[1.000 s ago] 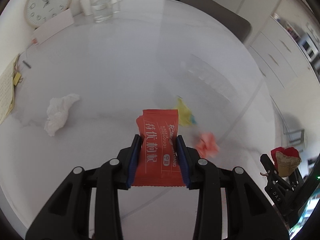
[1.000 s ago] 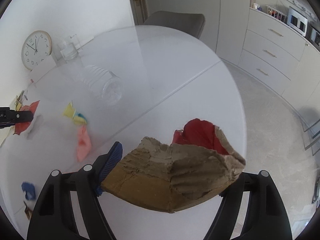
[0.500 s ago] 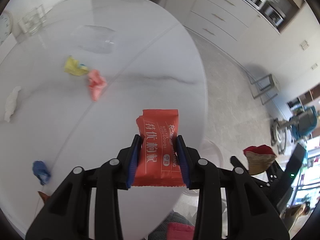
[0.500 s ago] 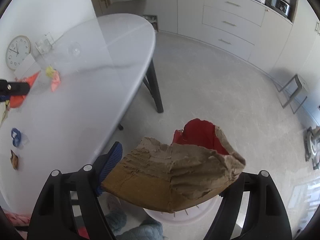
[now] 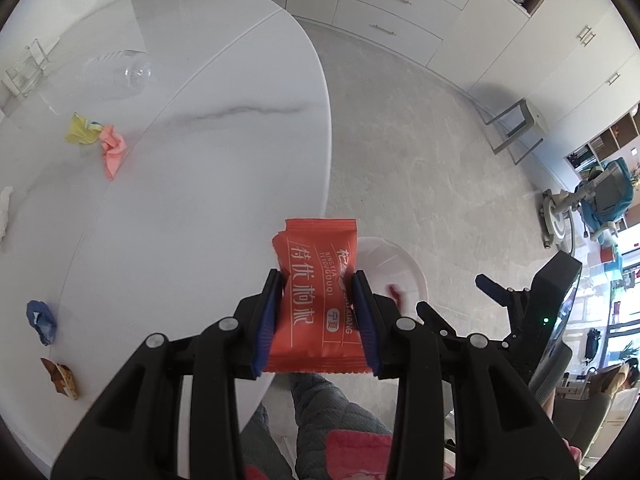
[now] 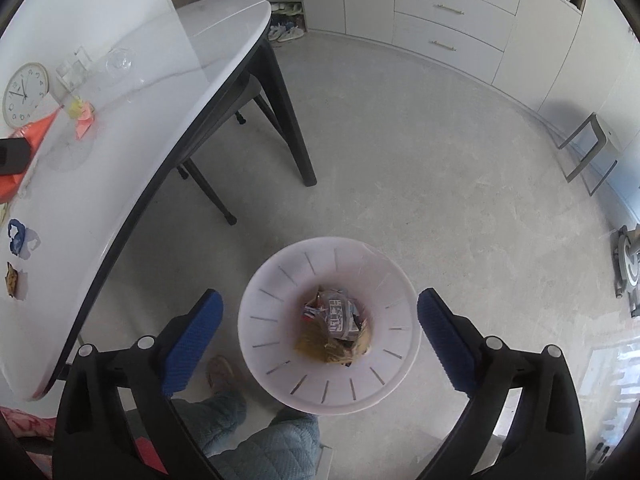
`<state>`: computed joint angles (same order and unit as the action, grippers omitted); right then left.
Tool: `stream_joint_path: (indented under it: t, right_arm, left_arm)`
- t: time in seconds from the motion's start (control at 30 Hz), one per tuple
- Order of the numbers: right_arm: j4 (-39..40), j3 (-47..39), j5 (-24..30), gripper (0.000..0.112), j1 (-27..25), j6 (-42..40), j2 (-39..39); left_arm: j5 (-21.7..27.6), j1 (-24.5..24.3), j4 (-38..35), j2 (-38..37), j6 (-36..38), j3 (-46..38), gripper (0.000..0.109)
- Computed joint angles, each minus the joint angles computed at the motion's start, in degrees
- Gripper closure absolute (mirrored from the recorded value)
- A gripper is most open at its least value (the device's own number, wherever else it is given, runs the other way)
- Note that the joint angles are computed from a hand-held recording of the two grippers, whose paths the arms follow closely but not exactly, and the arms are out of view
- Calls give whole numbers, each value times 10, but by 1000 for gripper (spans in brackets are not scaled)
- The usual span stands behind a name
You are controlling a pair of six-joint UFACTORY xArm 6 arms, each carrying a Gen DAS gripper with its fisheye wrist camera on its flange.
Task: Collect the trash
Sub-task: 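Carry the red packet to the bin and open the left tool, then move both tools back over the table toward the brown wrapper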
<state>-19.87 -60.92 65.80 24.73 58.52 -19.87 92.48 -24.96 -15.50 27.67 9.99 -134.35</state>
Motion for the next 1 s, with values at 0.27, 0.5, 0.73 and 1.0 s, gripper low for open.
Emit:
stream_joint_path:
  t: [0.27,0.5,0.73,1.0]
  right_arm:
    - [-10,17,27,15,6,3,-45]
    - [-29,46,61,15,4,25,-109]
    - [-42,70,82,13,-2,31,-158]
    - [-43,82,80,13,-4,35,-172]
  left_arm:
    - [-11,-30,10,-23,1,47,73]
    - [-4,-61,4,-33,13,85,73]
    - [11,-84,-24,-22,10,97,52]
    - [-15,-93,-6,-46,6,127,35]
